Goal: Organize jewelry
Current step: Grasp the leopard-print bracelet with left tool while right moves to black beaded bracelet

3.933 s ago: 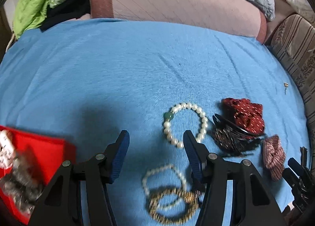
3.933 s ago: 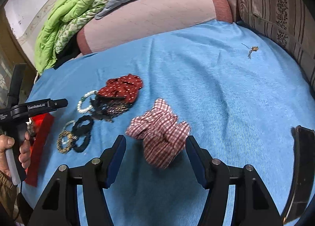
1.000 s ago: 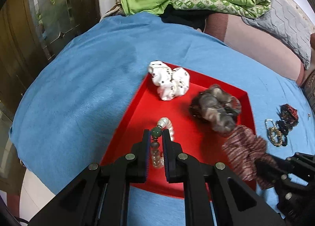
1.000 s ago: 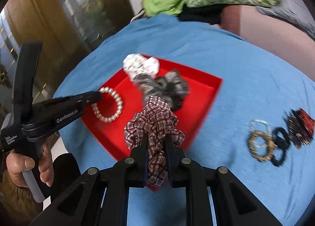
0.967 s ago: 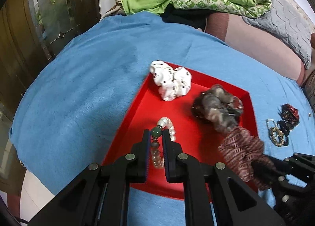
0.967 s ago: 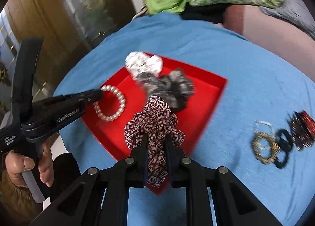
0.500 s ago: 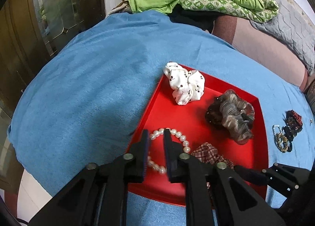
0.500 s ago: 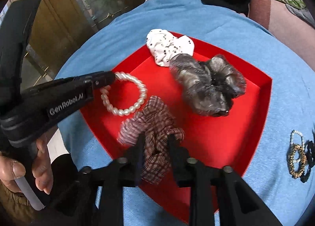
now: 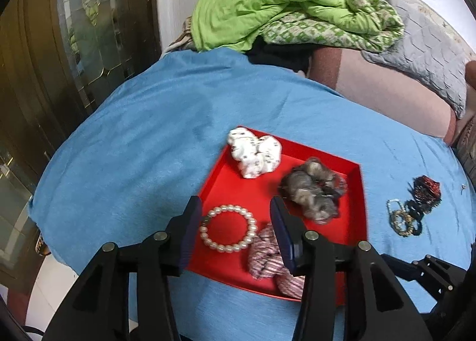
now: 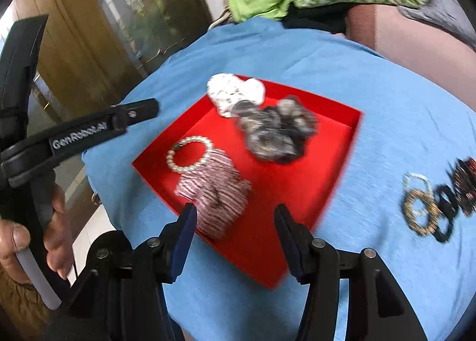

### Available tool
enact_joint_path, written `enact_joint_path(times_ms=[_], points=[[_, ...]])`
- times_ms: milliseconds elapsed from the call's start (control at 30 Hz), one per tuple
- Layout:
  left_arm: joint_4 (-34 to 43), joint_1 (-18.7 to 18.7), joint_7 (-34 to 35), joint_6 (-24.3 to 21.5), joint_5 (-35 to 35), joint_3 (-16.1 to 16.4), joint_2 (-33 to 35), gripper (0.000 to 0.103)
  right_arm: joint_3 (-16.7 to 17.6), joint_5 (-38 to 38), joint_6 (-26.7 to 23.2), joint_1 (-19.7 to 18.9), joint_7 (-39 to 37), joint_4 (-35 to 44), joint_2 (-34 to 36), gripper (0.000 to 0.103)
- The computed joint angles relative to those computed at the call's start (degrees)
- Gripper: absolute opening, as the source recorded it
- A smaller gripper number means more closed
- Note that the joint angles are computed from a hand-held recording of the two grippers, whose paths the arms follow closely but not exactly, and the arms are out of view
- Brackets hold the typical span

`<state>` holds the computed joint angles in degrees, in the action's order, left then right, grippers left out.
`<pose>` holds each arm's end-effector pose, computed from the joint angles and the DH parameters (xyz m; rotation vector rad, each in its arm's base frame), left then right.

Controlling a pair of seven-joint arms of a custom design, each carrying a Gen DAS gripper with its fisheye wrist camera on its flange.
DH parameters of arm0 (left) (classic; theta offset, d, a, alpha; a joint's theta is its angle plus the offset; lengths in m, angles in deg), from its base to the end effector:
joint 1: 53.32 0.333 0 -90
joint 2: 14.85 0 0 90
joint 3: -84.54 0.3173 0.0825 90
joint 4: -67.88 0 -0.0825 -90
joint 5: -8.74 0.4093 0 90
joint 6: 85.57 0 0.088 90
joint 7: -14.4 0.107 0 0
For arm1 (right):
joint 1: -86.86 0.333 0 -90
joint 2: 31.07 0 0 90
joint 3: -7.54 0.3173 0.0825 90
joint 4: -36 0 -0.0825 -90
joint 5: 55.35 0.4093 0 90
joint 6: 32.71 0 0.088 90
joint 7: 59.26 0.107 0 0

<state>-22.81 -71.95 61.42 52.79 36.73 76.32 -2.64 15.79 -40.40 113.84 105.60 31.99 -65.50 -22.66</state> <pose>0.6287 -0.3046 0.5805 -1.8321 1.7772 -0.7082 0.6056 0.2982 0.5401 -1.9692 1.4981 -0.1675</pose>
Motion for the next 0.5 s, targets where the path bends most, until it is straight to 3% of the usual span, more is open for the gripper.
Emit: enact_joint_path(times_ms=[267,500], points=[[4.9,-3.2,4.2,-0.4,-2.1,-2.3,3.1,0.048,-4.6,-2.1,5.9,-2.5,7.9,-18.8,-14.2,0.060],[21.2,-8.9,15.3,-5.8,-10.3,-3.8,16.5,0.048,-9.4,-2.4,8.4,-5.0,15.2,-30.4,-23.0,0.061]])
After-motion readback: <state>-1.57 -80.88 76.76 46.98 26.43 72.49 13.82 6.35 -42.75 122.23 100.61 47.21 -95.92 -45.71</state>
